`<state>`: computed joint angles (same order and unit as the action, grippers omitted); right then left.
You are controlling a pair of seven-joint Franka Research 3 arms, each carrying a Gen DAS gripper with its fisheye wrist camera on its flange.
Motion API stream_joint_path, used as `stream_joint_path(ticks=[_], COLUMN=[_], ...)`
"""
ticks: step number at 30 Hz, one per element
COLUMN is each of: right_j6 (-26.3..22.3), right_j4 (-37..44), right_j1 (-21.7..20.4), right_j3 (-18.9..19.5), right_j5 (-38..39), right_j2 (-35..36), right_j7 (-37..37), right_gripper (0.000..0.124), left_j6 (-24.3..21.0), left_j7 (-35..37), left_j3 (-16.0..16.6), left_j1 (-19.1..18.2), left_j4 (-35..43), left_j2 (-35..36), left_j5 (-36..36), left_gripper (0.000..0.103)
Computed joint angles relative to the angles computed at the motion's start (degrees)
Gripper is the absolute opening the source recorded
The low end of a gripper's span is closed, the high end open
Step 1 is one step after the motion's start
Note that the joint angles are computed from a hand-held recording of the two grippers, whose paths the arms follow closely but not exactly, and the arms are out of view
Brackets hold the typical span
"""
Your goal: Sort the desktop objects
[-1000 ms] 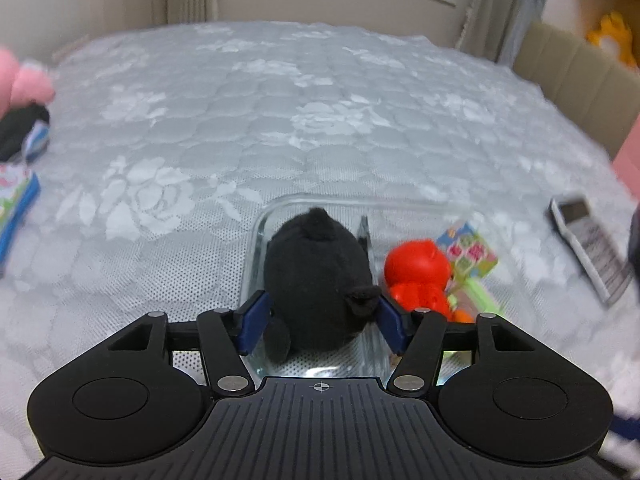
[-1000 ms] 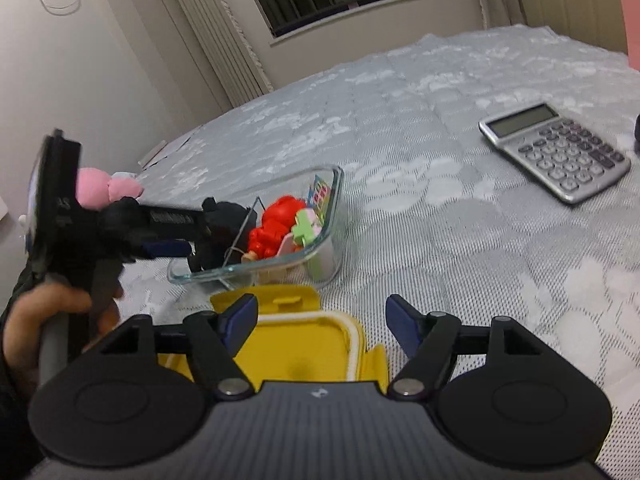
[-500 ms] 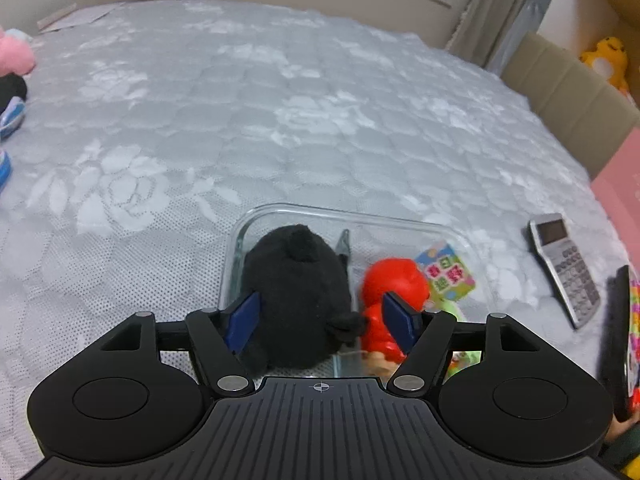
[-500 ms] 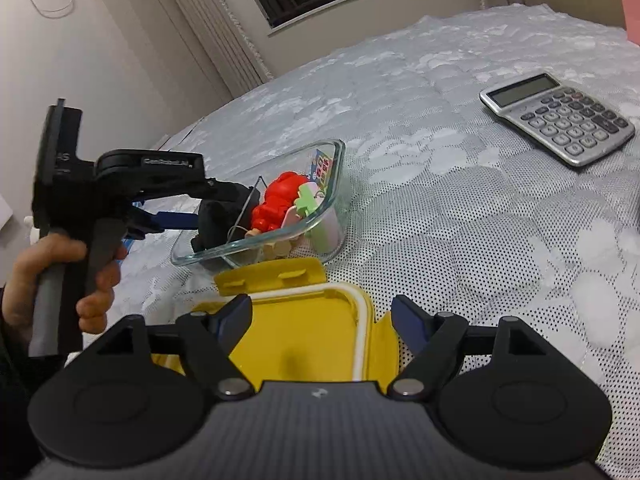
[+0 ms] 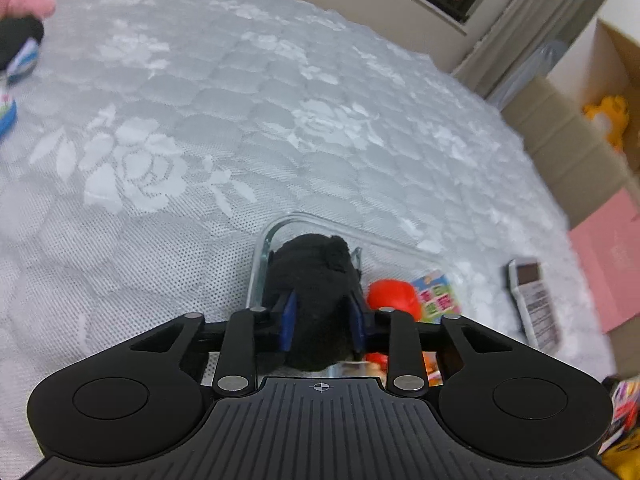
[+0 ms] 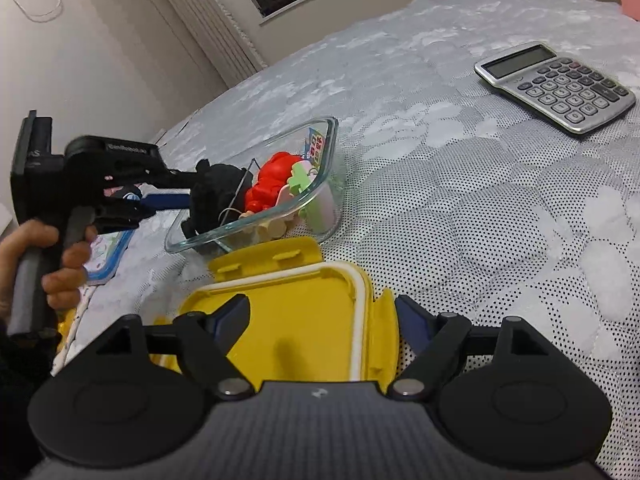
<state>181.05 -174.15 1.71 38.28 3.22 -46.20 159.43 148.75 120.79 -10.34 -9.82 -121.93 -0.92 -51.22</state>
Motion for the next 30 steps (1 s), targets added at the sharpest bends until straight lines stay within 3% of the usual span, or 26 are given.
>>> stream_joint_path(ticks=[3, 8, 10, 12, 14, 16, 22, 24, 26, 27, 30], right_j6=[-0.32, -1.30, -1.30, -2.01, -2.65, -5.47, -4.68, -7.72, -14.41, -17.28, -20.32], right_j4=[0.20, 0.95, 1.60, 3.21, 6.36, 11.26, 28.36, 34.32, 40.68, 42.86, 46.27], right_j1=[-0.19, -1.12, -2.22, -4.11, -7.98, -11.62, -22.84, -27.77, -36.12, -38.34, -40.60], right_j3=[0.24, 1.19, 1.62, 1.93, 3.01, 3.63, 7.46, 11.41, 19.62, 22.22, 25.15], right_j5=[-0.10, -0.28, -0.48, -1.86, -4.64, -7.64, -16.33, -21.09, -29.32, -32.89, -40.66], right_j2=[-0.07, -0.57, -1.41, -2.14, -1.88, 0.15, 19.32, 25.92, 31.24, 33.69, 40.18], right_j7=[0.20, 1.53, 2.35, 1.28, -1.47, -4.92, -14.55, -15.38, -13.10, -12.38, -8.89], right_gripper=[0.081, 0.082, 0.082, 0.078, 0.052, 0.055, 0.061, 0.070, 0.068, 0.067, 0.066], left_j6=[-3.74, -2.66, -3.00, -0.57, 2.67, 2.02, 0.75, 0.33, -0.31, -0.41, -0.71], left_j7=[-0.87, 0.92, 4.06, 6.32, 8.93, 11.00, 15.48, 16.68, 18.13, 19.03, 21.75], left_j3=[0.81, 0.00, 0.41, 0.72, 1.42, 3.15, 8.47, 10.08, 11.55, 12.25, 14.10], left_j1=[1.34, 1.66, 1.53, 0.64, -0.93, -2.45, -7.29, -8.69, -9.84, -10.39, -11.72], left_j4=[1.69, 0.33, -1.81, -5.63, -10.71, -14.93, -25.11, -26.92, -28.19, -28.65, -29.41], left_j2=[1.68, 0.54, -2.02, -5.61, -10.23, -14.49, -24.73, -27.01, -28.94, -29.71, -31.05], left_j5=[-1.87, -2.58, -5.48, -5.87, -5.72, -5.71, -5.98, -5.72, -5.37, -5.47, -6.40], left_gripper=[0.021, 0.022, 0.032, 0.042, 0.049, 0.052, 0.072, 0.077, 0.082, 0.085, 0.089])
